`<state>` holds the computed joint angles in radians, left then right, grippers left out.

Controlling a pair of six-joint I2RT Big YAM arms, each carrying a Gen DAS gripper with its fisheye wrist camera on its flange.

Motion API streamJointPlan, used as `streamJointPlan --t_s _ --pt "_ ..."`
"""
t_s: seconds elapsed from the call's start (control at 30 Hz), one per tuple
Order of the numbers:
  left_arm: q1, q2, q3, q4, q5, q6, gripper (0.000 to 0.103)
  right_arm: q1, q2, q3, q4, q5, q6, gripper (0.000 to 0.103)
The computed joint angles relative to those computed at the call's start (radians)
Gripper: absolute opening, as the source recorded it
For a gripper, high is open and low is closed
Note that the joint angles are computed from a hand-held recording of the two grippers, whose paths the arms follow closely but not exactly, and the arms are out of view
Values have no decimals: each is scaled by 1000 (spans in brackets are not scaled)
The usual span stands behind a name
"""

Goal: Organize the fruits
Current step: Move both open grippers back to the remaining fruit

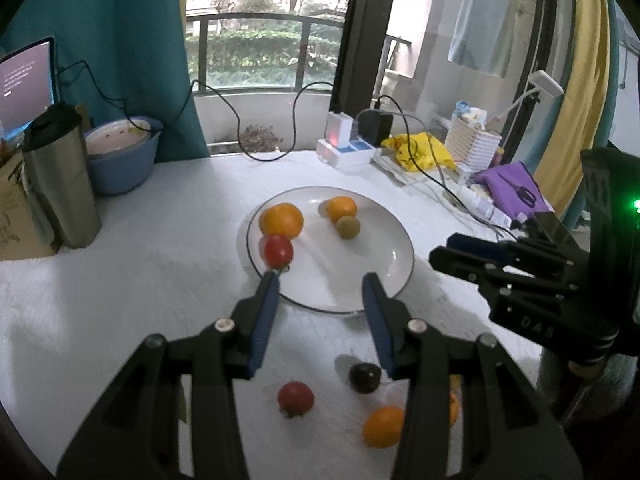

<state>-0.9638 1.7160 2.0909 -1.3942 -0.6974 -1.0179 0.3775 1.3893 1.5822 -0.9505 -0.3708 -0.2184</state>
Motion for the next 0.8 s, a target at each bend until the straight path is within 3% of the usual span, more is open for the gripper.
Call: streamJointPlan --t_s 0.33,0.8 --pt "-49 21 17 -38 -2 -49 45 -38 -73 -87 -1 -13 -4 28" --pt "-103 82 31 -99 55 -146 45 -75 -149 -197 -18 -54 -33 28"
